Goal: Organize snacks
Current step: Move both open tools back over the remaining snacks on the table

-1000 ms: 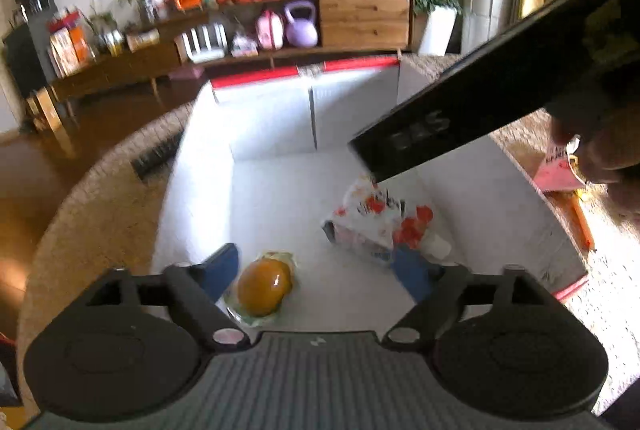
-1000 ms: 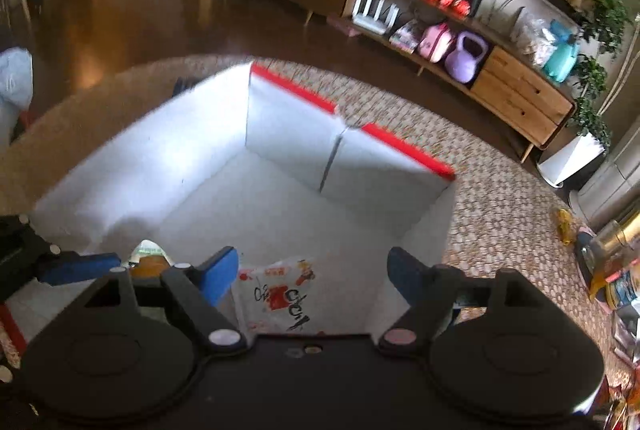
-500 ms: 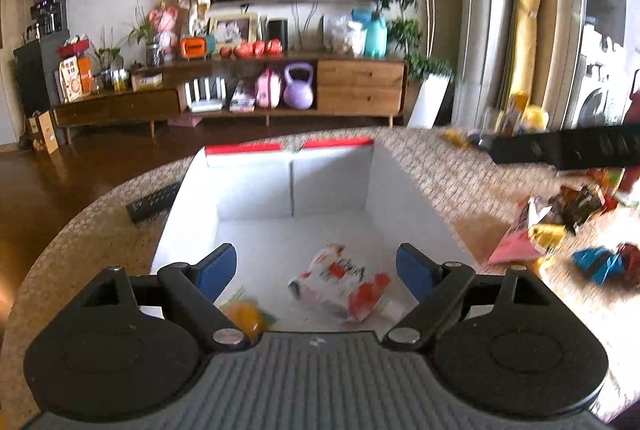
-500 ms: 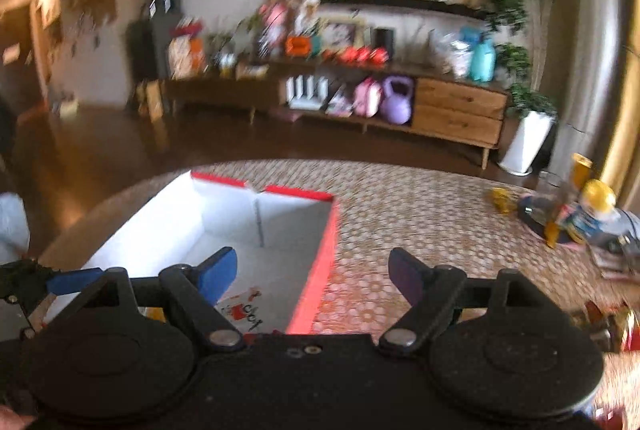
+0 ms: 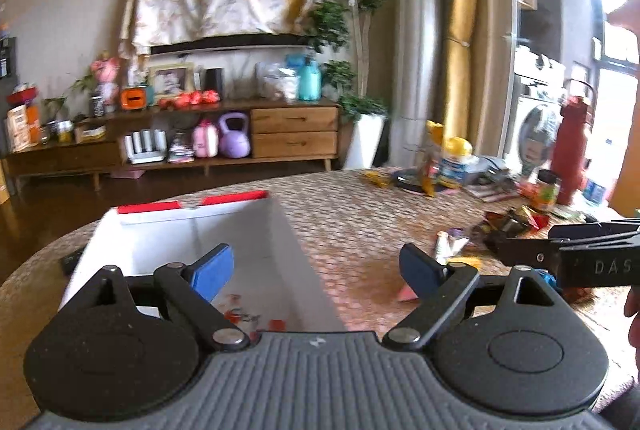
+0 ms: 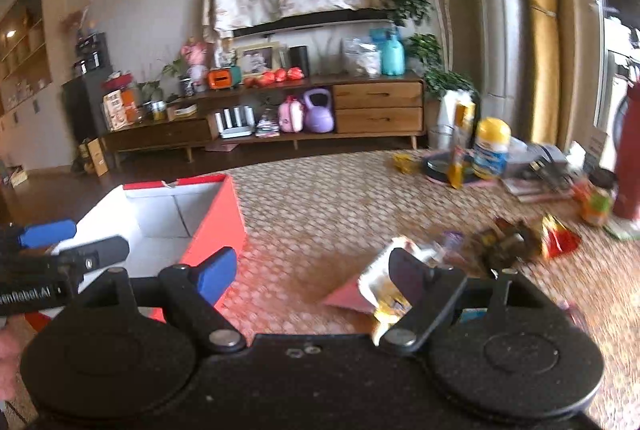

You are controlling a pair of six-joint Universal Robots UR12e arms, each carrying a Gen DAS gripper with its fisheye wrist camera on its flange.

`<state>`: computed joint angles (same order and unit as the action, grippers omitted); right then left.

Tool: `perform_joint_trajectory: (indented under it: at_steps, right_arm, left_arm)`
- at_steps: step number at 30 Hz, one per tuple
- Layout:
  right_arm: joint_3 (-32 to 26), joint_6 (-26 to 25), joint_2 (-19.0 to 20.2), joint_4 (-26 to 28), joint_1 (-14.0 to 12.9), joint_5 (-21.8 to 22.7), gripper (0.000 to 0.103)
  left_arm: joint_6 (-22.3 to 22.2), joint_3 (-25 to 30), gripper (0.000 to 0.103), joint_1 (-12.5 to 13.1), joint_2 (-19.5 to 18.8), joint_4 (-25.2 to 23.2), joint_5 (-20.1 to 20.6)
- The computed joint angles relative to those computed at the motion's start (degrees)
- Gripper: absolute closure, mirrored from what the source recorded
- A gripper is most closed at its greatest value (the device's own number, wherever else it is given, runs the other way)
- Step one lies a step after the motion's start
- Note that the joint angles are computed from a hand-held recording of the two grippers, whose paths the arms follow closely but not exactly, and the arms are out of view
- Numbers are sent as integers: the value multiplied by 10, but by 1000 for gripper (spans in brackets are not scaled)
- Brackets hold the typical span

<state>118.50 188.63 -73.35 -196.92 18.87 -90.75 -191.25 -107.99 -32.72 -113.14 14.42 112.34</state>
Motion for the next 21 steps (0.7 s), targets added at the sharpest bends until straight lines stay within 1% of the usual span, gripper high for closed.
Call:
perform_joint_trajectory:
  at_steps: [5, 9, 13, 16, 17, 18, 21]
  right_arm:
    - [25, 22, -9, -14, -7, -24, 20]
    - [45, 36, -17, -25, -19, -39, 20]
    - [60, 49, -19, -37, -28, -55, 20]
    - [70, 56, -19, -42, -36, -66, 20]
    - [73, 57, -18, -45, -38, -72, 20]
    - [76, 59, -18, -45, -40, -80, 20]
    - [86, 73, -20, -45, -51, -83, 20]
  left_arm:
    - [22, 20, 12, -10, -15, -1, -25]
    - [34, 36, 12, -18, -27, -7, -40]
    - [46, 58, 12, -26, -43, -32, -48]
    - [48, 73, 12, -31, -54, -49, -53]
    - [45, 81, 12, -33, -59, -63, -50]
    - [40, 87, 12, -34, -62, -71, -48]
    - [20, 104, 12, -33, -74, -90, -50]
